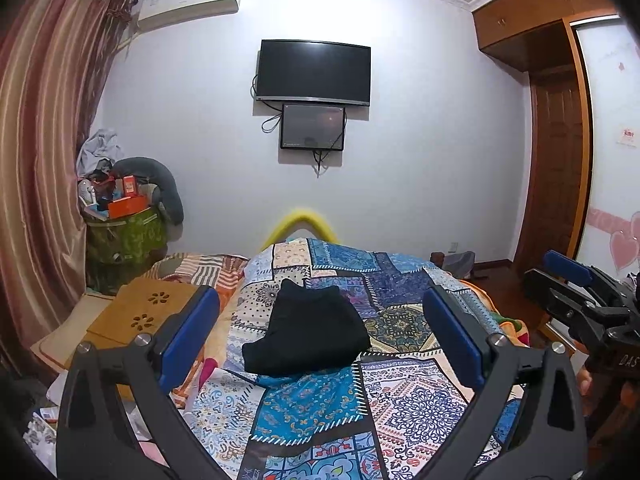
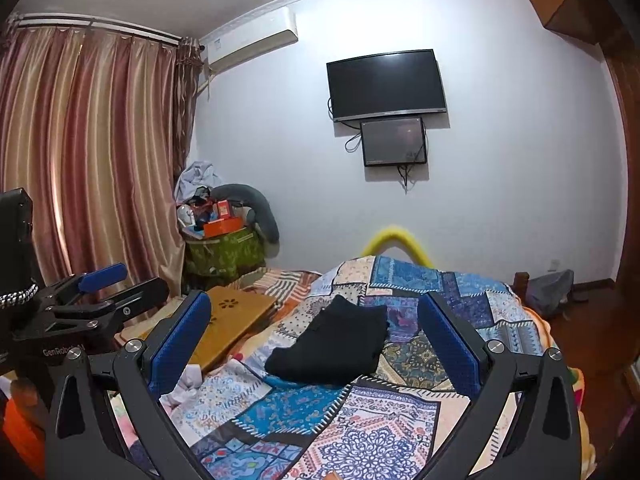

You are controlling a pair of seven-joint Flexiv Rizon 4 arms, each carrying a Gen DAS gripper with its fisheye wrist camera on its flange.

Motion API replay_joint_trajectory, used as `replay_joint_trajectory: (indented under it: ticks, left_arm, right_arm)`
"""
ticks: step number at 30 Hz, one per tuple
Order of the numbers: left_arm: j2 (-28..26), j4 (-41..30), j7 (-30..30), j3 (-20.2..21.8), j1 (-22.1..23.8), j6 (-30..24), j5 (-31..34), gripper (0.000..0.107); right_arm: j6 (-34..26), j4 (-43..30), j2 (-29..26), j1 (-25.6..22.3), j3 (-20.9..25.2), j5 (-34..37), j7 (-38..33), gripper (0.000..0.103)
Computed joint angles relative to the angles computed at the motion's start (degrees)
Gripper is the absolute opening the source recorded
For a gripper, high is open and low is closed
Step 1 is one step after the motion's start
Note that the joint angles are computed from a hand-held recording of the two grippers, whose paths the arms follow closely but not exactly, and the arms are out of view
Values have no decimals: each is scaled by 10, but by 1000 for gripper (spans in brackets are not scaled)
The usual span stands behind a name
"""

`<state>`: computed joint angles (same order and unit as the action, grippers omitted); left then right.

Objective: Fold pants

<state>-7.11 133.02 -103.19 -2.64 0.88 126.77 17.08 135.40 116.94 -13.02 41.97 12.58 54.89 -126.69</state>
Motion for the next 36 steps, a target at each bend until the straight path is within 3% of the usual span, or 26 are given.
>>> replay_joint_trajectory:
  ticks: [20,25,29,36]
  left_arm:
    - [7,-22,-34,-15,15,-22,60,103]
    - [4,-17,-19,-9,4,-16,42,103]
    - [10,-26,-49,-19,21,-34,75,103]
    - [6,-21,-21,-13,5,-28,50,103]
  right_arm:
    - [12,6,1,-6,2,-9,23,103]
    - [14,7,1,-5,3,-8,21,103]
    - [13,6,2,-5,3,-5,18,103]
    - [7,2,3,-5,2,5,8,103]
